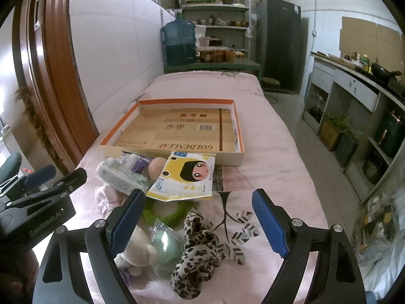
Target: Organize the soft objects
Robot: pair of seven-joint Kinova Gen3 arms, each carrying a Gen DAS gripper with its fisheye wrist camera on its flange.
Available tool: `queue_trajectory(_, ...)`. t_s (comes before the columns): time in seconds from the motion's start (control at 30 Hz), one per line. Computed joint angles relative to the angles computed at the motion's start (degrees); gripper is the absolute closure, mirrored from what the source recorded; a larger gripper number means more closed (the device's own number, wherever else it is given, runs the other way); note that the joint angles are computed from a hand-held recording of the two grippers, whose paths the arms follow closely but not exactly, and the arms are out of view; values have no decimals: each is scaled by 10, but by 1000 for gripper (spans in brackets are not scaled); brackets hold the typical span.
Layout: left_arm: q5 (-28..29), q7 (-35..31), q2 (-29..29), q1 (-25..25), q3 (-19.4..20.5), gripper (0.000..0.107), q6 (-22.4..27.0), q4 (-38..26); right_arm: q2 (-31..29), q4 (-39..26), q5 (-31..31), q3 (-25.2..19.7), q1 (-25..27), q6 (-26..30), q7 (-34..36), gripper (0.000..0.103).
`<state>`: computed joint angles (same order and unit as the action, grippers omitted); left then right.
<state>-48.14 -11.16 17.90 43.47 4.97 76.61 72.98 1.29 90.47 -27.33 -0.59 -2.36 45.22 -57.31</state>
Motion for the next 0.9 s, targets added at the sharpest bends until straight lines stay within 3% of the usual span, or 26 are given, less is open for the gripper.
queue_trajectory(0.9,2,10,-2,-2,3,42,-5,14,4,4,-3,2,7,10,2,16)
